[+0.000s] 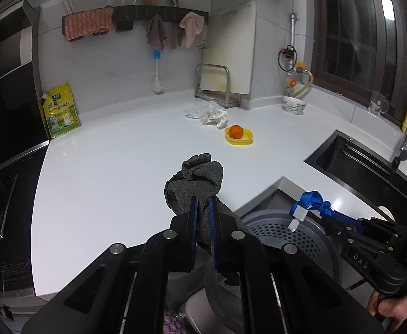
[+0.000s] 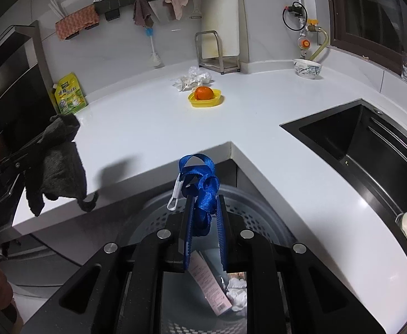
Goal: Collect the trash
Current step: 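Carry cloth and strap over the bin and open both tools to drop them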
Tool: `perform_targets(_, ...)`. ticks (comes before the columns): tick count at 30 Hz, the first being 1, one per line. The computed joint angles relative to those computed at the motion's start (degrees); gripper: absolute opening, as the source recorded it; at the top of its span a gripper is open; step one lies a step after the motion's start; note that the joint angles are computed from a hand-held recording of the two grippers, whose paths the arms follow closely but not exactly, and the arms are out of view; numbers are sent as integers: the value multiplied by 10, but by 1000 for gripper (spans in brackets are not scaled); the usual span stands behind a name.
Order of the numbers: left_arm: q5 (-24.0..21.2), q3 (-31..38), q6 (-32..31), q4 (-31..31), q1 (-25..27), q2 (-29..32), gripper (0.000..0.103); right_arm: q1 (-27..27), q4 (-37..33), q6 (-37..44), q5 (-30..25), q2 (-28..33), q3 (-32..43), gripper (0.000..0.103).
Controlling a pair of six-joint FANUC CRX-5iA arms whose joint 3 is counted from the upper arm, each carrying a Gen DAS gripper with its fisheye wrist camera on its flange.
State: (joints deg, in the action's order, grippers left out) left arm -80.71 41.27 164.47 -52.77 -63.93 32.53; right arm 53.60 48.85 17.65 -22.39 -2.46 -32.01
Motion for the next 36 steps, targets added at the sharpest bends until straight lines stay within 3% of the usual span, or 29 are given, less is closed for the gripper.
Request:
perform_targets(14, 68, -9, -3, 67, -9, 31, 9, 38, 37, -72, -7, -56, -91, 15)
perform_targets(24, 98, 14, -37, 129, 14, 73, 9, 25, -1, -63, 3, -46, -98, 15)
perform_targets(36, 90, 34, -53, 169, 36, 103, 9, 13, -90, 14, 27, -6, -73, 15)
